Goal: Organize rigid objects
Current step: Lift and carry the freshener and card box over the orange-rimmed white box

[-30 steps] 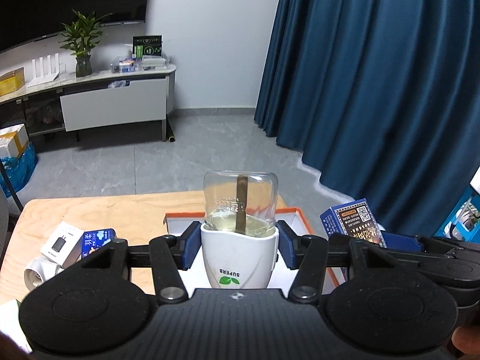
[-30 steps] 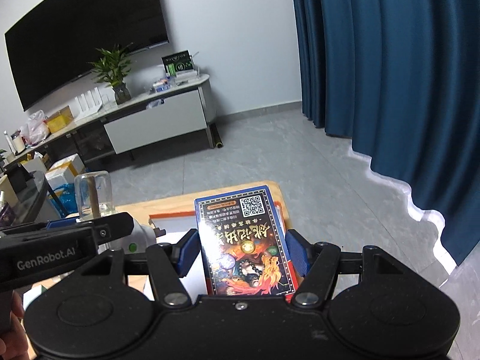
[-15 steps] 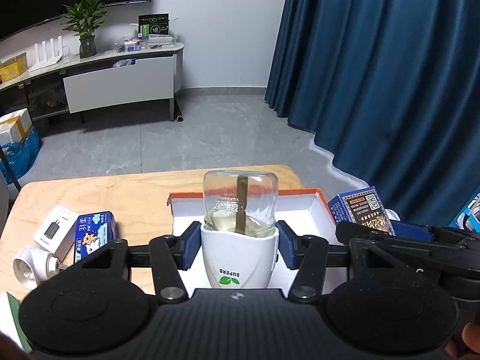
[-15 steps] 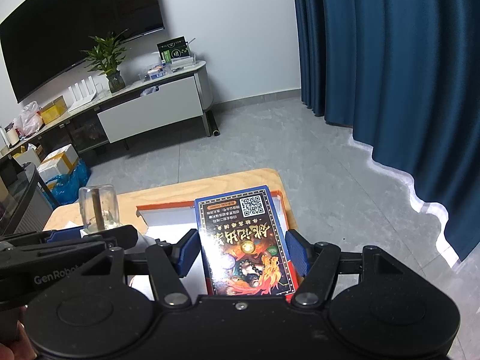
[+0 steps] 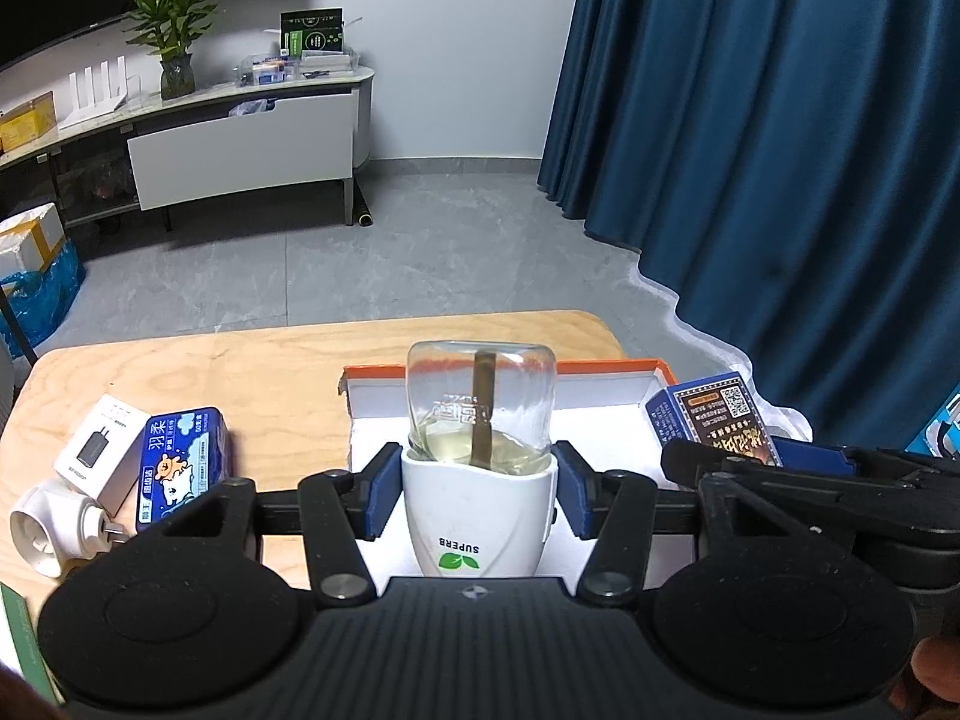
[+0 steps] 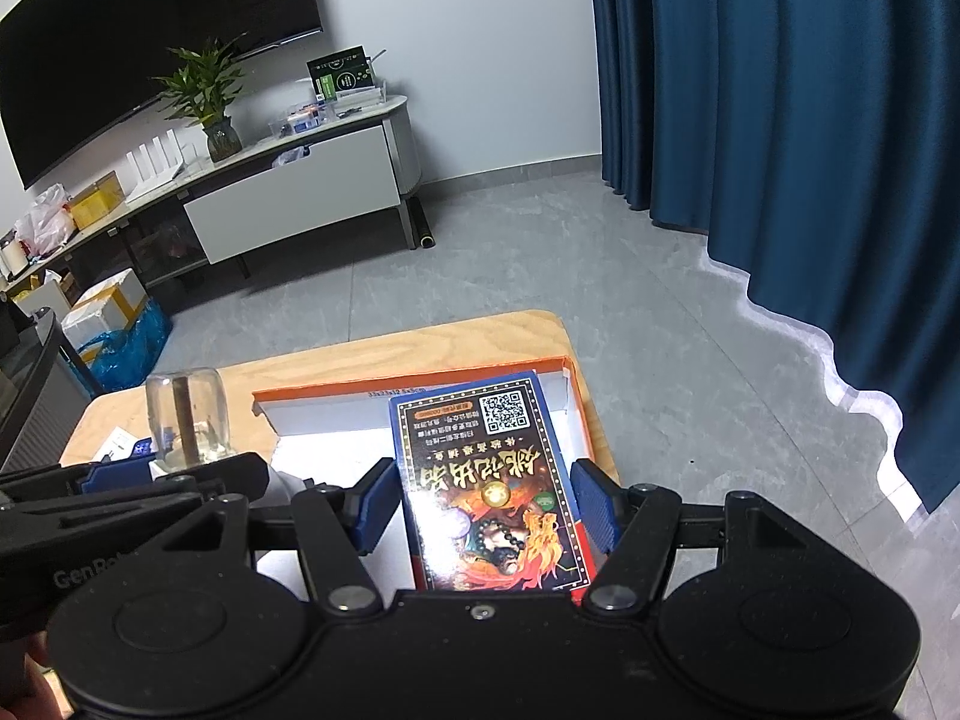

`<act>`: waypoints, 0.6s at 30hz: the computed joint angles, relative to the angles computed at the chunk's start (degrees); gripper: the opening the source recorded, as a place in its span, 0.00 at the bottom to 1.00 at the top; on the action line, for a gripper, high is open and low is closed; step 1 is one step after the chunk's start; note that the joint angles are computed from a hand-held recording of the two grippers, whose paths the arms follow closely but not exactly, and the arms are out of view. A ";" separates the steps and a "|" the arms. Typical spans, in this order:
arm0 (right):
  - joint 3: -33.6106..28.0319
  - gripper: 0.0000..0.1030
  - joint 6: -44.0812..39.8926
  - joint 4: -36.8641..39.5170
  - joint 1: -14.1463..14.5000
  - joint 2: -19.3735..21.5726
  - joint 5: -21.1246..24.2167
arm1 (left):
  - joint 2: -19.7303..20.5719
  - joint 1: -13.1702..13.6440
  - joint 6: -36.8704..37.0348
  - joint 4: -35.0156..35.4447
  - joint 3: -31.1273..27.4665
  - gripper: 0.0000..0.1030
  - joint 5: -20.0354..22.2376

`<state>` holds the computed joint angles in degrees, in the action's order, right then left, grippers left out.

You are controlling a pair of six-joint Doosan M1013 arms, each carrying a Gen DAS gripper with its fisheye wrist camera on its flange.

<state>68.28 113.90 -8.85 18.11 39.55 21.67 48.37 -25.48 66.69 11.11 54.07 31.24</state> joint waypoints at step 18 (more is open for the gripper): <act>-2.40 0.74 -1.27 0.84 0.07 1.70 2.06 | 0.72 0.19 -0.02 -0.53 -0.72 0.52 0.65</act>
<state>65.88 112.63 -8.01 18.17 41.26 23.74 49.09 -25.29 66.67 10.57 53.35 31.89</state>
